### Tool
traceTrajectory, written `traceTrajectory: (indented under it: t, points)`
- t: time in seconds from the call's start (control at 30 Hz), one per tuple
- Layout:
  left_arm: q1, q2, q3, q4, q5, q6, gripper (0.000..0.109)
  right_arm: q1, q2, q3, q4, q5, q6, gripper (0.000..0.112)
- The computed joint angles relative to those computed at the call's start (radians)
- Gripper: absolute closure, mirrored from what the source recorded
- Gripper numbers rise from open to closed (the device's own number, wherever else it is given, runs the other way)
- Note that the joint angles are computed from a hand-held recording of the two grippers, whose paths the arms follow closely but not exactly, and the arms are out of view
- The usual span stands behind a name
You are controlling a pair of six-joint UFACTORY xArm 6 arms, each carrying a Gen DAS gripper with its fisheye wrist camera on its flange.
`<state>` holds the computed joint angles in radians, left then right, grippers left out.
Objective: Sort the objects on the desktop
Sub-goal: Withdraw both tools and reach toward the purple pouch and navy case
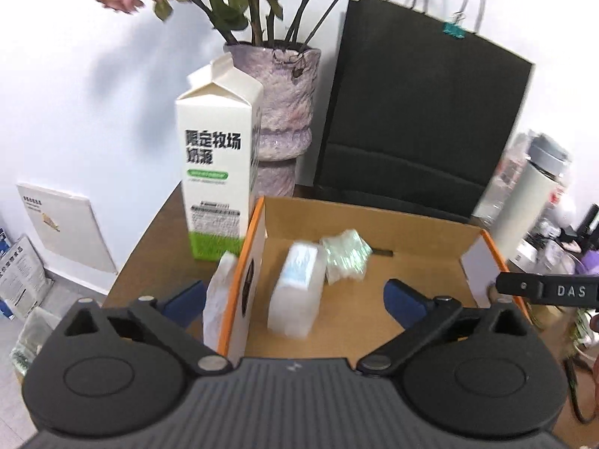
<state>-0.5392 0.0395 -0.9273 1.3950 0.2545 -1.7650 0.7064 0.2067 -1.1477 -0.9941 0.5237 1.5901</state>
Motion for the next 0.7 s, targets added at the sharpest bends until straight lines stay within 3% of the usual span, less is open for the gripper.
traceTrajectory:
  t: [0.2,0.33,0.47,0.6,0.7]
  points:
    - [-0.130,-0.235,0.237,0.242,0.082,-0.259,0.006,0.168,-0.227,0.243,-0.193,0.123,0.279,0.023]
    - [-0.281,-0.410,0.425,0.322,0.210,-0.412,0.006,0.365,-0.293,0.335,-0.277,0.262,0.455,0.016]
    - [-0.461,-0.496,0.572,0.275,0.352,-0.506,0.006,0.546,-0.274,0.387,-0.314,0.357,0.584,0.013]
    - [-0.722,-0.505,0.667,0.117,0.586,-0.598,0.006,0.722,-0.204,0.398,-0.274,0.477,0.706,0.013]
    - [-0.861,-0.478,0.703,0.044,0.649,-0.713,0.006,0.823,-0.149,0.396,-0.262,0.523,0.810,0.013]
